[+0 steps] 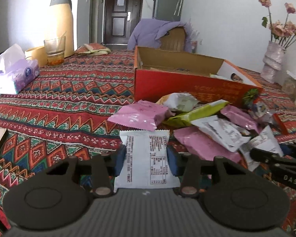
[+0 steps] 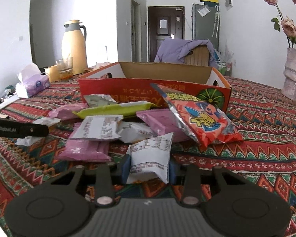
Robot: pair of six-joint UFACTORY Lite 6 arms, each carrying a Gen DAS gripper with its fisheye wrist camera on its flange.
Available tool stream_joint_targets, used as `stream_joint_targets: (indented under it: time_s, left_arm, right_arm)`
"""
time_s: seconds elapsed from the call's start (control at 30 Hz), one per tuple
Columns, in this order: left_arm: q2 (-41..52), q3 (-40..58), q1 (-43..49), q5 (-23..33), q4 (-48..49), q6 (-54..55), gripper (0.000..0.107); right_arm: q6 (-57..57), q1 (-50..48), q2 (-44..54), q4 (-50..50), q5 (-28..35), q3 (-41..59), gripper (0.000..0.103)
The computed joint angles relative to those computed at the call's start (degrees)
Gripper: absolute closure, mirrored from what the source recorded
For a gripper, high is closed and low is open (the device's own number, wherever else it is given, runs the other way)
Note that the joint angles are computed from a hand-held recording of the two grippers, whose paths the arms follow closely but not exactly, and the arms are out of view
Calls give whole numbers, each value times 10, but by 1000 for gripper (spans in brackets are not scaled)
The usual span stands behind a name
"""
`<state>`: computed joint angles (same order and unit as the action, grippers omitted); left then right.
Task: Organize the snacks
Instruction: 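Carry both white packets into the cardboard box and open both tools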
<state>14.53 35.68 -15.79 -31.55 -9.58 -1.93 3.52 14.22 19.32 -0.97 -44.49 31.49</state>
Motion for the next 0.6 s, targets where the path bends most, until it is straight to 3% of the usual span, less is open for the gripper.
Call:
stream_joint_targets:
  time_s: [0.23,0.6]
  left_arm:
    - [-46,-30,-19,-7,-3,-1,62]
    - [-84,-39,-38,-13,-33,29,62]
  right_arm:
    - [-1,16,-50,-5,-20,-42,75]
    - [-3,12,-122,-17,-25,-77,76]
